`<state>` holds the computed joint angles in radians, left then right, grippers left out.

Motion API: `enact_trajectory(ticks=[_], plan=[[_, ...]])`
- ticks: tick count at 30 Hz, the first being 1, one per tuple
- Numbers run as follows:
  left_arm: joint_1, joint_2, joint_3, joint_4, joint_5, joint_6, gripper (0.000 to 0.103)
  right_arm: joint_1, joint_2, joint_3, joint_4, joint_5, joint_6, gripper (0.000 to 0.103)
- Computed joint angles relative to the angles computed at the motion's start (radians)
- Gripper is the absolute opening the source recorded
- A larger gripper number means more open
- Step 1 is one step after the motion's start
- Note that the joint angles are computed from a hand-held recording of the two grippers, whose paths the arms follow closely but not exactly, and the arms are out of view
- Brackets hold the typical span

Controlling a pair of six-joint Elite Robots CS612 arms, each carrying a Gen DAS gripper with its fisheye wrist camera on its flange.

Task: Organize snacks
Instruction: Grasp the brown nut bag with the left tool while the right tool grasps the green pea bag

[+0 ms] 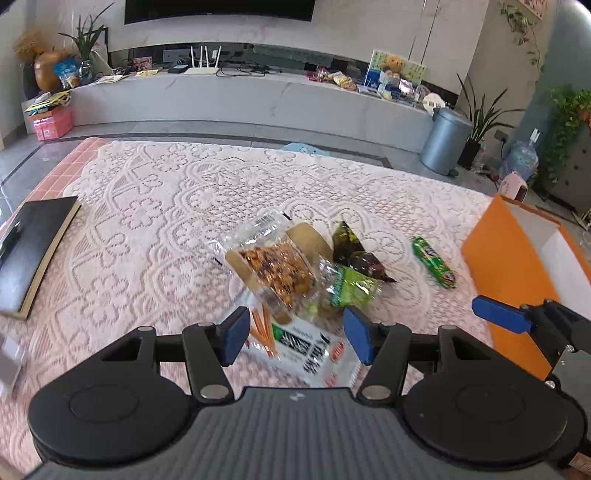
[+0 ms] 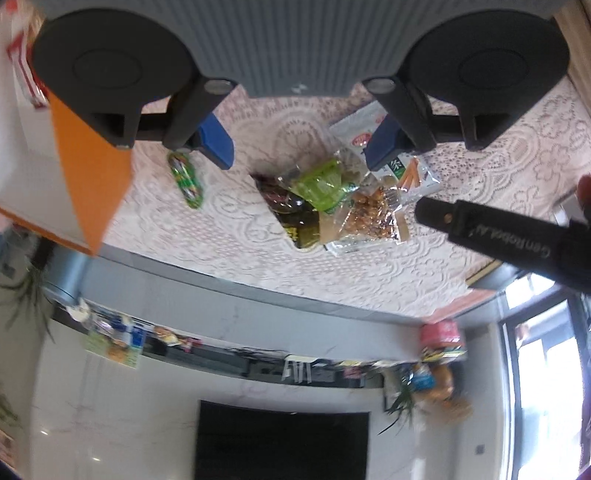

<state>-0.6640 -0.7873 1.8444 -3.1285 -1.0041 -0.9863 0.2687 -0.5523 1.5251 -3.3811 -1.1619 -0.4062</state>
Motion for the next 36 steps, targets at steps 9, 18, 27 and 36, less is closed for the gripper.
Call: enact_trajectory(ticks=[9,18,27,36], plan=[[0.067,0.046,-0.061,0.037,-0.071,0.029,0.069,0.032,0.086,-0.160,0.115,0.020,-0.128,0.077],[0.114,0.096,-0.087,-0.030,-0.151,-0.012,0.072,0.049,0.153,-0.283,0.211,0.063,-0.194,0.074],[0.111,0.133,-0.116,-0.065,-0.133,0.031,0.078,0.050,0.173,-0.309,0.253,0.061,-0.171,0.068],[0.080,0.140,-0.121,-0.100,-0.046,0.119,0.055,0.045,0.164,-0.293,0.256,0.064,-0.153,0.071]])
